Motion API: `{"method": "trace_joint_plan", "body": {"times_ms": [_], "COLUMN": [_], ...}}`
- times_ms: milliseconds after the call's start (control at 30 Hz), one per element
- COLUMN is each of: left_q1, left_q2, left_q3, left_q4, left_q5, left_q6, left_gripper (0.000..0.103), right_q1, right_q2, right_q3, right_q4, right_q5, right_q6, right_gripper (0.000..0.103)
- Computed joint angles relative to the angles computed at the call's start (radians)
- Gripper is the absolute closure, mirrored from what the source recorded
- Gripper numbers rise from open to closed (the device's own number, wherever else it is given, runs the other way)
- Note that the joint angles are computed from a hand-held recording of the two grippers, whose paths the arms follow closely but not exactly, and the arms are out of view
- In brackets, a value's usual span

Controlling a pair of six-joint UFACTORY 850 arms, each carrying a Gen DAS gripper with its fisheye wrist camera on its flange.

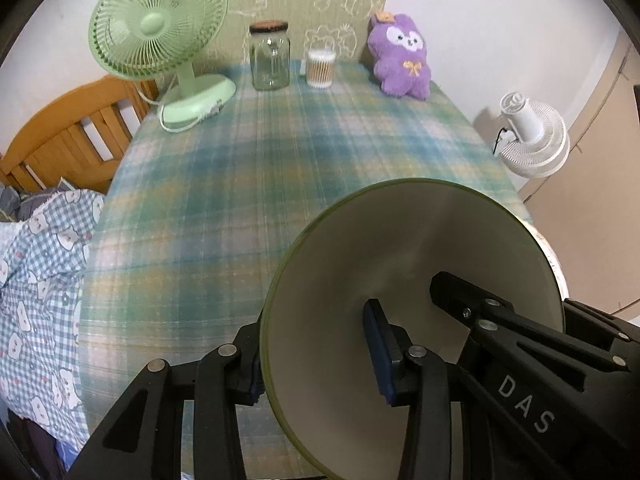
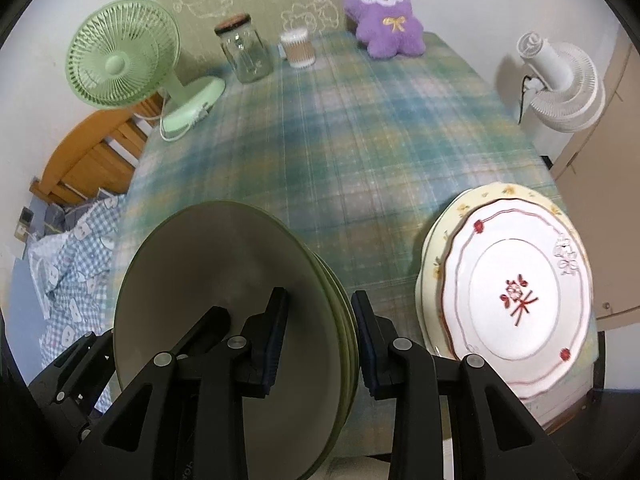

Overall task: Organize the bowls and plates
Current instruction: 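Lower the beige bowl onto the bowls on the plate stack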

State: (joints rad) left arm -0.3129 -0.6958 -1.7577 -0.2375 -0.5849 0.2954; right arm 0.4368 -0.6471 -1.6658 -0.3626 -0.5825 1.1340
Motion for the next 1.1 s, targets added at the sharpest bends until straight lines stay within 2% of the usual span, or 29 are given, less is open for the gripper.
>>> {"method": "trace_joint_plan", "body": {"times_ms": [167,400,800,1100], "left_q1": [-0.006,-0.037,-0.132,-0.192], "left_q2": [0.025,0.046,0.029,-0.021], "left_q3": [0.009,0.027,-0.018,-0.082], "left_q4": [-0.008,0.032,0.170,0.219], "left_q5": [0.008,0.038,0.033,0.003], "left_q6": [0.019,-0.055,-0.295,-0.398], "left_gripper": [0.062,0.062,0.062,0.062], "right_q1": [0.010,-0.006,-0.091,-0.159], "right_q2": [0.036,0.091,0.193,0.237], "right_q3": [0.022,0.090,0.221,0.294], "right_q4": [-0.057,-0.087,-0.025,0.035], "right_q5": [-0.014,0.024,0.091,0.123], "right_q6": [0.062,0.063,-0.101,-0.211], "right_gripper": [0.067,0.067,0.067,0.067]}}
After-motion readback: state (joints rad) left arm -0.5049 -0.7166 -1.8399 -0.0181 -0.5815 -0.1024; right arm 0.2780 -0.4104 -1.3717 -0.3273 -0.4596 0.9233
